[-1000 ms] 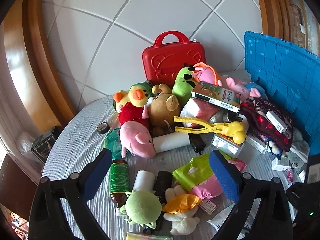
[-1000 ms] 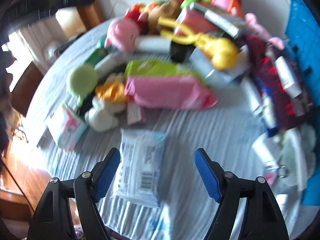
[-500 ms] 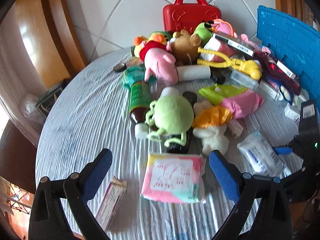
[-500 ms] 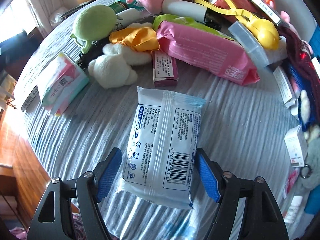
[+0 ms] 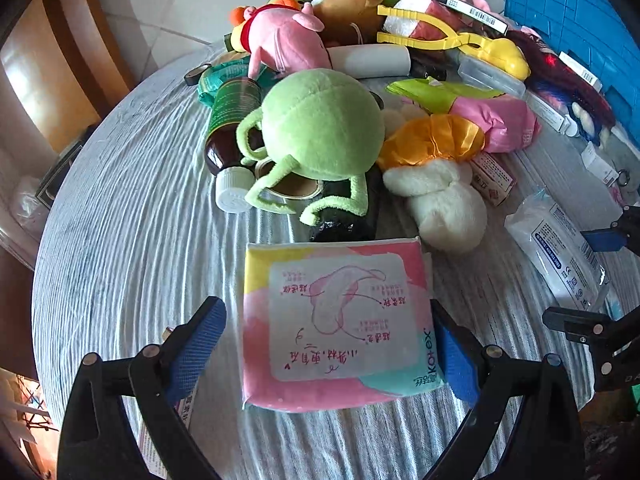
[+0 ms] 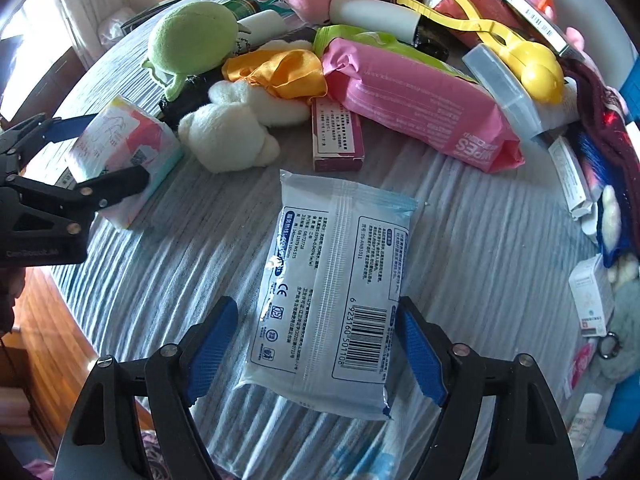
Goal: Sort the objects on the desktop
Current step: 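Grasp the pink Kotex pad pack with left tool while right grasps white wipes packet, then carry the pad pack and wipes packet over the blue crate and open both tools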
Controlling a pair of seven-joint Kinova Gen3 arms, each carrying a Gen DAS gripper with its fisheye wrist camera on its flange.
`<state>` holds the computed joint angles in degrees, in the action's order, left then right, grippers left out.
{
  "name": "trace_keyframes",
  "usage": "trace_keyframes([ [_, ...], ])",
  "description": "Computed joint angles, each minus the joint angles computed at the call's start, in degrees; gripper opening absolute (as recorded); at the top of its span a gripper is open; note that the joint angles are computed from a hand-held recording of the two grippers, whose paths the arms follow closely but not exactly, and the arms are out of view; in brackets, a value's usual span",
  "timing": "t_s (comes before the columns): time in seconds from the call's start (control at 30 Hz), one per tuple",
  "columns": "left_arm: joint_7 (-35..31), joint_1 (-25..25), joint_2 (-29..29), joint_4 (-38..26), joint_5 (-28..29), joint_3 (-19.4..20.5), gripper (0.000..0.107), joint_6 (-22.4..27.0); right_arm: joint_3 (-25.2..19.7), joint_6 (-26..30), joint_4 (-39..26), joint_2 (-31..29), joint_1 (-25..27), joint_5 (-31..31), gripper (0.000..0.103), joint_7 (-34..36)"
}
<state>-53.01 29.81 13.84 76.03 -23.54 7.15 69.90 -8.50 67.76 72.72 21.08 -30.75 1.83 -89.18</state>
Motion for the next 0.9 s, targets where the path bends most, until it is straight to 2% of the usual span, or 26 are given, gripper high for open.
trace_keyframes([
  [0.03,-0.02,-0.13,0.33,-0.14,0.24,-0.03,0.099,0.26,0.11,0.11,-0.05,-0.03,-0.40,0.53,0.080,-0.32],
  [0.07,-0.12,-0.49,0.39,0.06,0.89,-0.07,0.093,-0.05,0.18,0.16,-0.06,-0.08,-0.83,1.13,0.080,-0.56],
  [0.1,-0.06,-0.78,0.27,0.30,1.56,-0.10,0.083,-0.42,0.19,0.10,-0.03,-0.23,-1.10,1.47,0.076,-0.79],
  [0.13,0.21,-0.86,0.02,0.47,1.81,-0.14,0.079,-0.67,0.18,0.21,-0.16,-0.34,-1.18,1.55,0.071,-0.95],
  [0.17,0.49,-0.88,-0.45,0.84,1.85,-0.14,0.079,-1.18,0.15,0.56,-0.54,-0.40,-1.26,1.67,0.059,-0.93],
  [0.2,0.74,-0.82,-0.98,1.16,1.67,-0.09,0.078,-1.66,0.17,1.09,-1.09,-0.42,-1.37,1.84,0.052,-0.99],
  [0.3,0.77,-0.09,-1.81,0.61,-0.24,0.37,0.078,-1.19,0.22,2.59,-2.53,-0.31,-1.01,1.48,0.047,-0.82],
  [0.5,-0.88,0.73,-2.92,-2.59,-3.13,1.26,0.078,-0.94,0.11,2.46,-3.53,-2.84,0.71,-0.53,0.045,-0.49],
  [0.67,-3.97,1.19,-2.12,-7.78,-4.27,1.19,0.078,-0.84,0.22,0.75,-3.95,-5.85,-0.03,0.79,0.044,-2.91],
  [0.77,-5.66,2.18,-0.83,-12.56,-5.71,0.91,0.078,-0.77,0.36,-0.73,-3.00,-9.28,1.48,1.55,0.044,-3.74],
  [0.9,-9.03,4.69,1.79,-20.69,-8.16,-0.18,0.078,0.26,1.53,-4.93,-4.13,-10.48,3.35,3.47,0.045,-5.35],
])
